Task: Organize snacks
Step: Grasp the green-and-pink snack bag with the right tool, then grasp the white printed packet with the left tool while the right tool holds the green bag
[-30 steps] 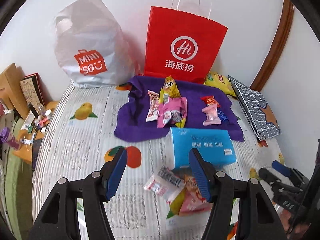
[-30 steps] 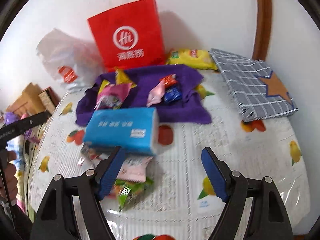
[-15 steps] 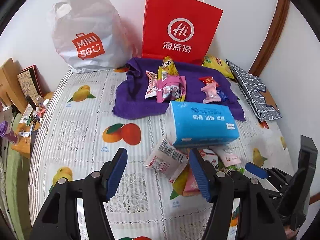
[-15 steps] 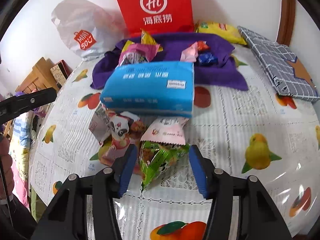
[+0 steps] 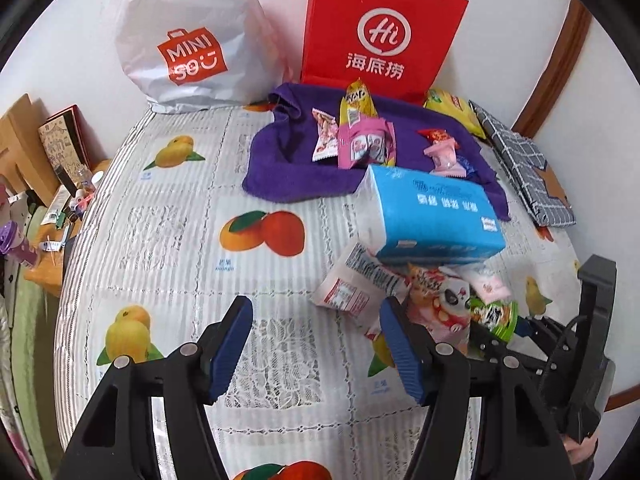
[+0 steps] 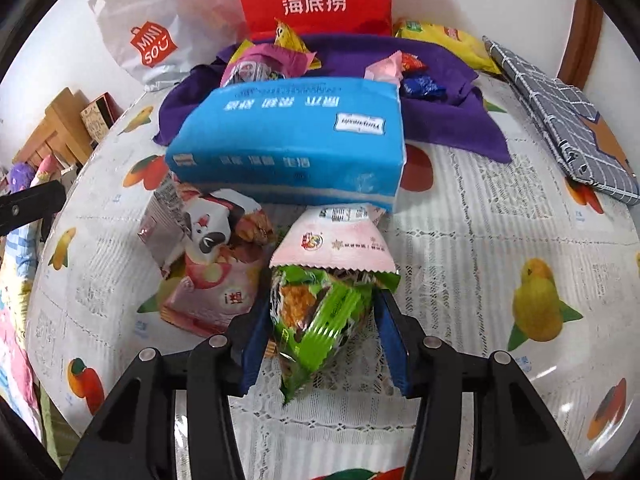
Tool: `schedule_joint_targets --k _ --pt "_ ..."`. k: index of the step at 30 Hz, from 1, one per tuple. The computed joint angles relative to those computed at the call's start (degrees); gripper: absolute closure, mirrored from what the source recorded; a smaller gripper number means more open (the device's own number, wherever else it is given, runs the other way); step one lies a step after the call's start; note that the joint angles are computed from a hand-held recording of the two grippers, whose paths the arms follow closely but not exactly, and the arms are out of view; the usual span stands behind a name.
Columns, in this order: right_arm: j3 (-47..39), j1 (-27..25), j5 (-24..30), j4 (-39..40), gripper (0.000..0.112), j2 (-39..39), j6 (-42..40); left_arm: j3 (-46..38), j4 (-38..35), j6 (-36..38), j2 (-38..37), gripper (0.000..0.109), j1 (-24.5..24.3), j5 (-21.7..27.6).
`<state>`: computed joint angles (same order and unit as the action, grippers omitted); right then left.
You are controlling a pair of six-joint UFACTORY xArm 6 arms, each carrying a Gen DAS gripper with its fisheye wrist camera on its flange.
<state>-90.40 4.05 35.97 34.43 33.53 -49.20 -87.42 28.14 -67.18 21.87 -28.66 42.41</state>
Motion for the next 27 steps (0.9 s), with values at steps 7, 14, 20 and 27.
schedule_joint_targets --k 7,14,20,27 --pt "0.7 -0.9 -0.5 3.7 0.070 -0.1 -4.1 -1.7 -3.0 2.4 3.1 0.044 -0.1 0.5" --pt "3.0 -2.8 0.3 7.7 0.071 -2.6 -9.7 -5.0 -6.3 4.4 6.7 0.044 0.0 1.0" --pt "2.0 -4.8 1.3 9.6 0.071 -2.6 -10.3 -8.5 -8.0 5.5 9.8 0.044 0.2 1.3" --pt "1.4 -6.3 1.4 11.2 0.071 -2.7 -12.5 -9.4 -10.7 5.6 11.6 0.044 1.8 -1.9"
